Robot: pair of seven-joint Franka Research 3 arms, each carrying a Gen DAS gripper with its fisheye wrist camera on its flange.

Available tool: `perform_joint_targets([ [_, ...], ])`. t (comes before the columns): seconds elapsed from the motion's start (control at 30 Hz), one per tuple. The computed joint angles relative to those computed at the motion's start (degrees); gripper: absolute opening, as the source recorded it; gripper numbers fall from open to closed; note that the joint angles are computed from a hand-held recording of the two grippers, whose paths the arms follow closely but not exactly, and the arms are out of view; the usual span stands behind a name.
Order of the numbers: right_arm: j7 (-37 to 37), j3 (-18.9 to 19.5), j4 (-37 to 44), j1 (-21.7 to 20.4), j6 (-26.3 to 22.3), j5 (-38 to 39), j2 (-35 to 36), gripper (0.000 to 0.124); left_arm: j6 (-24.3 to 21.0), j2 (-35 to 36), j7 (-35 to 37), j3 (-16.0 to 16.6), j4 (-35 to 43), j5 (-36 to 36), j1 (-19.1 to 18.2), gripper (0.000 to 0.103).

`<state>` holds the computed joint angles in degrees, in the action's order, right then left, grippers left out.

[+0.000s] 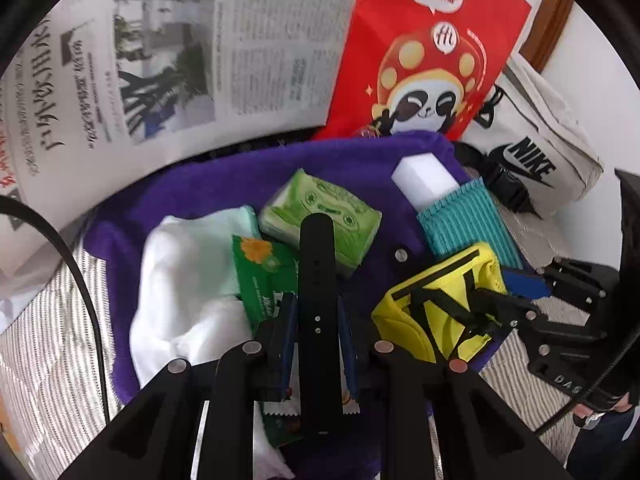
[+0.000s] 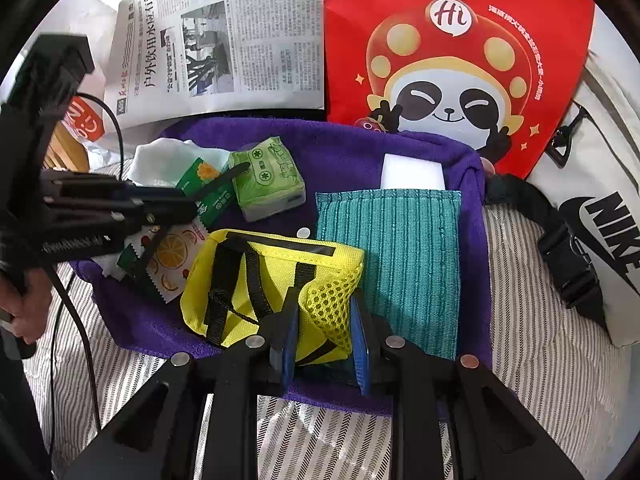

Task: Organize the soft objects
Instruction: 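Lift the yellow bag with the right tool and carry it onto the towel, then open both tools to release the yellow bag and strap on the towel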

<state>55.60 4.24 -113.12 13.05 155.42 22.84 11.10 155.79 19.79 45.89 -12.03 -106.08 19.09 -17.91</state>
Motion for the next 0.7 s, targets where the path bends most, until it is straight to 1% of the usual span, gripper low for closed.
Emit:
perform_joint_targets([
  [0.33, -1.8, 0.2, 2.4, -0.9, -2.8, 2.1, 1.1, 0.026, 1.2, 1.7, 1.7, -0.8, 0.4, -2.1, 0.4, 0.021],
  [0.4, -2.9, 0.4, 3.0, -1.6, -4.0, 4.1, 1.1, 0.029, 1.1, 1.6, 2.3, -1.0, 0.2, -2.6, 0.6, 0.024],
  [0.47, -3.7, 0.5, 2.9, -2.0, -4.9, 5.7, 0.9, 0.029, 0.8, 1.4, 2.5, -1.0, 0.2, -2.8, 0.5, 0.03],
  [0.6, -3.6, 0.3, 2.5, -1.8, -5.1, 6.4, 0.6, 0.032, -0.5, 0.8, 2.0, -0.7, -0.1, -2.6, 0.0, 0.033],
  [0.63, -3.7, 0.3, 2.4, -1.8, -5.1, 6.4, 0.5, 0.034, -0.8, 0.5, 1.8, -0.7, -0.3, -2.6, 0.0, 0.036],
  [0.7, -2.9, 0.0, 1.4, -1.3, -3.7, 5.4, 0.0, 0.046, -0.7, -0.4, 1.6, -0.7, -1.1, -2.5, -0.1, 0.043],
])
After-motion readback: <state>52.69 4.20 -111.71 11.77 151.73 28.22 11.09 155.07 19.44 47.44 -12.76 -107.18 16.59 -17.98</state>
